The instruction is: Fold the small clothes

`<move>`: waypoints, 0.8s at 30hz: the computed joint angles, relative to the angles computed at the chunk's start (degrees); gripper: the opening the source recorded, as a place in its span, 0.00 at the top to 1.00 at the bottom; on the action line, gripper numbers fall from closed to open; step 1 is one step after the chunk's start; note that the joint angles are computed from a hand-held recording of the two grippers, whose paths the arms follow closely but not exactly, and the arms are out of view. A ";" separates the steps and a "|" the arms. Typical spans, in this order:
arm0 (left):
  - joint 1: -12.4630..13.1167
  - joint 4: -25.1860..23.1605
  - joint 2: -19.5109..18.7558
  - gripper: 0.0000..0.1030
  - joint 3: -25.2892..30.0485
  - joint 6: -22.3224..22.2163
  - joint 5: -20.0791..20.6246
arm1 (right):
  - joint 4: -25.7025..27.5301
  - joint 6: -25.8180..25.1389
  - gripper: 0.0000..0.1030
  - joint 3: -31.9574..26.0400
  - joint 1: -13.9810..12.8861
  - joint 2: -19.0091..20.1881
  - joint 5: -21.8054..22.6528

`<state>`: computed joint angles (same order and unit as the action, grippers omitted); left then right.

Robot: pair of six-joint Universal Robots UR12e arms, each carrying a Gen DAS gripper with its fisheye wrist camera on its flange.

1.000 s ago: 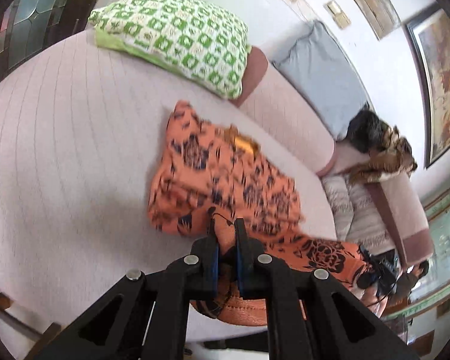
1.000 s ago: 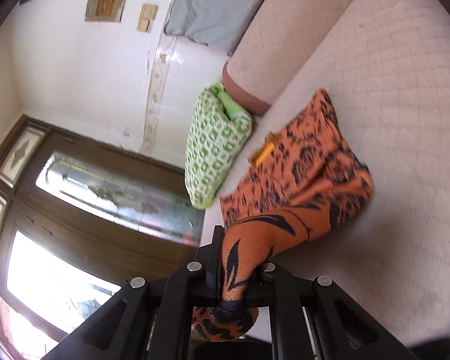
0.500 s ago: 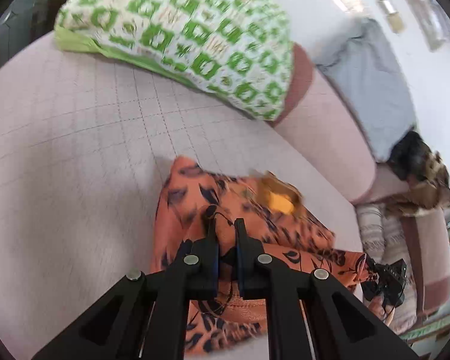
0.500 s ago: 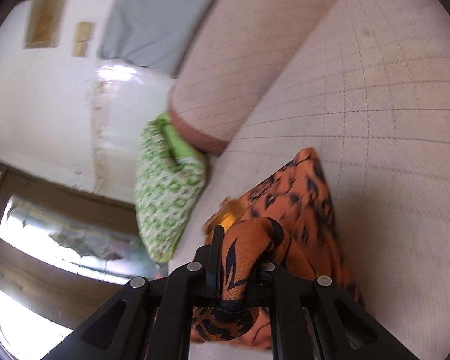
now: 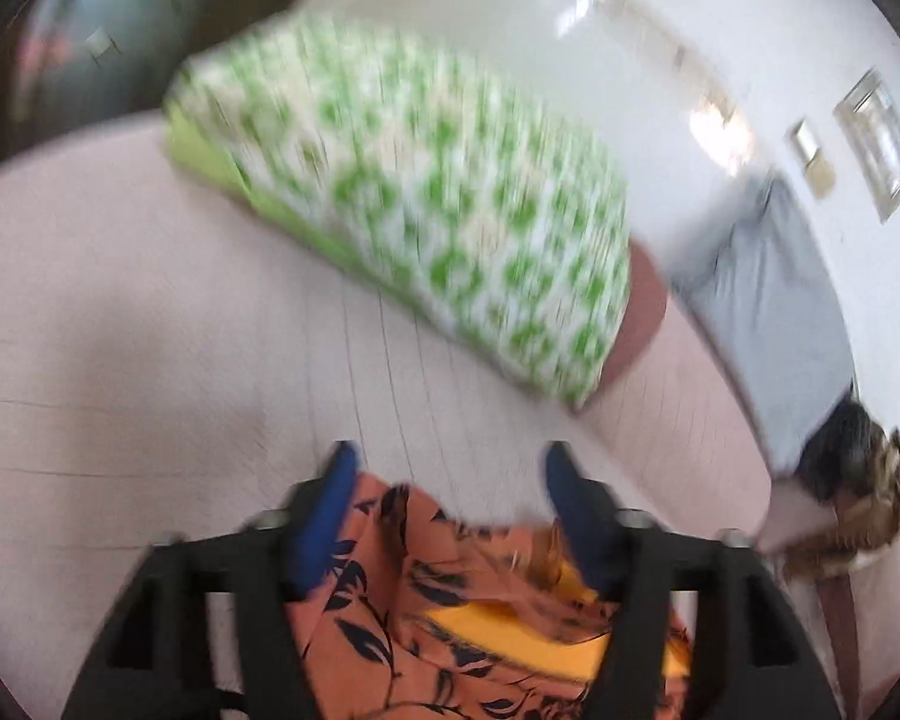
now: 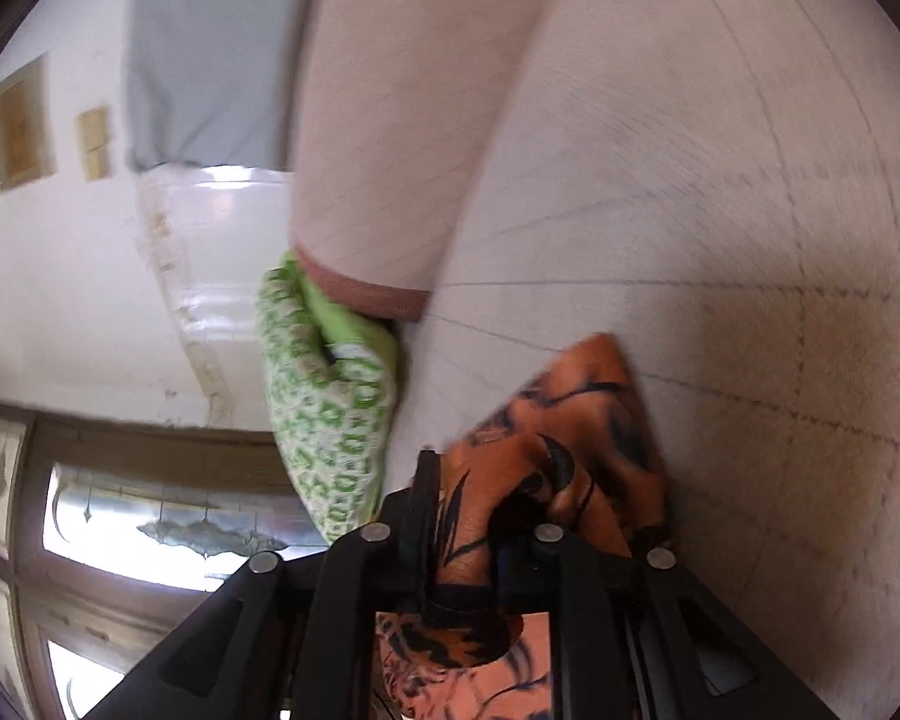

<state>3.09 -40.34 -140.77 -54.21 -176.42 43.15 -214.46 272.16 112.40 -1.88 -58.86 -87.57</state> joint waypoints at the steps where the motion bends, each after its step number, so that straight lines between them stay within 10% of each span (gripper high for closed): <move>1: 0.01 2.22 1.40 0.31 -1.96 0.73 1.58 | 1.06 -1.44 0.59 -0.05 0.50 -0.91 -1.32; 3: 0.32 2.73 4.98 0.31 -6.65 4.96 2.31 | 4.94 -5.15 0.17 -0.32 1.87 -3.05 -5.23; 4: 0.66 2.72 6.41 0.31 -8.94 6.66 1.05 | 7.40 -7.22 0.12 -0.40 3.14 -4.27 -9.95; 6: 1.15 1.48 9.69 0.30 -14.53 11.30 -0.98 | 11.00 -11.13 0.12 -0.79 5.26 -6.13 -17.44; 11: -0.83 -6.93 13.54 0.30 -20.37 23.33 8.77 | 17.54 -17.26 0.23 -2.41 6.77 -8.11 -13.54; 15: -1.93 -9.95 12.58 0.30 -19.37 22.41 16.50 | 29.25 -24.11 0.49 -8.07 6.99 -6.00 -0.79; 24: -2.30 -11.88 9.49 0.30 -14.94 21.41 20.72 | 50.31 -39.56 0.51 -25.13 8.94 3.66 9.52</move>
